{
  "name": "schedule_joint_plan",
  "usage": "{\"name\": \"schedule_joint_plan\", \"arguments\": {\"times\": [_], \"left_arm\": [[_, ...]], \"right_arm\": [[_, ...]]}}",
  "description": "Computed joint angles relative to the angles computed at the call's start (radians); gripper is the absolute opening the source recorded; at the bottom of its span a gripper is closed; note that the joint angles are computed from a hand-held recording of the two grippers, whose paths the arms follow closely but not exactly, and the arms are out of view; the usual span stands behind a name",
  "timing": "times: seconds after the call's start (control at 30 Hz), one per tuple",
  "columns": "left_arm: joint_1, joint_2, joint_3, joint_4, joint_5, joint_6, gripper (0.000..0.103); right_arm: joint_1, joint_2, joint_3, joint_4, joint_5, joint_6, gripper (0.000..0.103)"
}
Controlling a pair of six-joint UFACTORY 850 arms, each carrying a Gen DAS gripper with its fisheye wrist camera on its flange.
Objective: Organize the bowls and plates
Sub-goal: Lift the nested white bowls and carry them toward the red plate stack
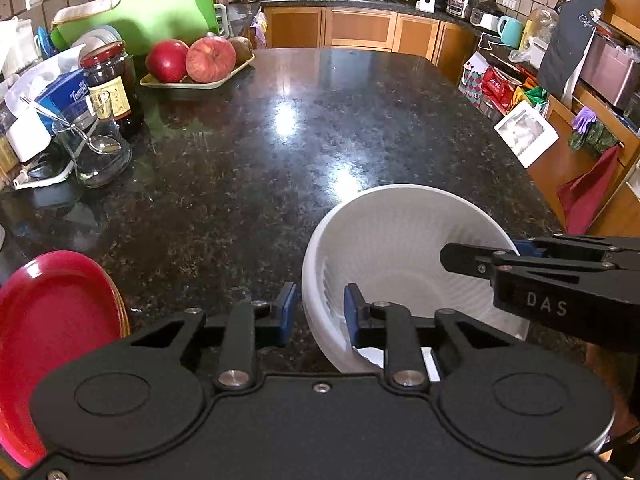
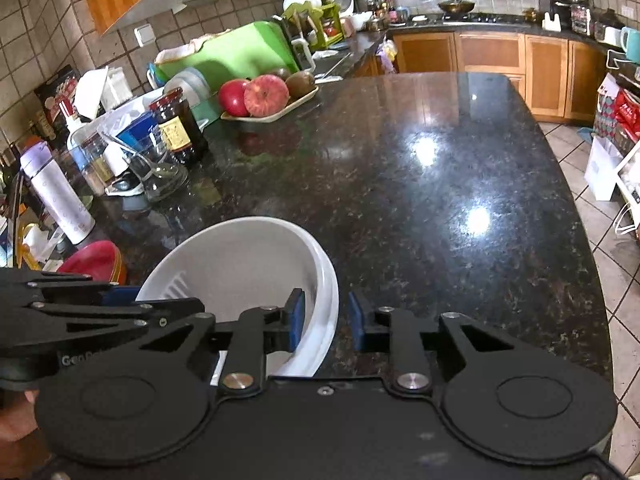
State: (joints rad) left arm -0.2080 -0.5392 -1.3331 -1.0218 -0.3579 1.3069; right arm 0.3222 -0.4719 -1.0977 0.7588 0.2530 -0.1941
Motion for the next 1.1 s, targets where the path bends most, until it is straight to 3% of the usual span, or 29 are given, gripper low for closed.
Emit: {"name": "schedule_joint_plan", "arguments": {"times": [0.33, 0.63, 1.1], "left_arm": [[-0.008, 0.011, 0.013, 0.035, 0.013, -0.040, 0.027], [-0.008, 0.015, 0.011, 0.062, 0.010, -0.098, 0.021], [-0.020, 0.025, 0.022, 0.109, 0.034, -0.183, 0.021]], "right_arm": [[-0.003, 0.014, 0.018, -0.130, -0.027, 0.113, 0.021], [-0.005, 0.031, 0.035, -0.150, -0.014, 0.127, 0.019], [-0.015, 0.036, 0.040, -0.233, -0.027, 0.157, 0.019]]}}
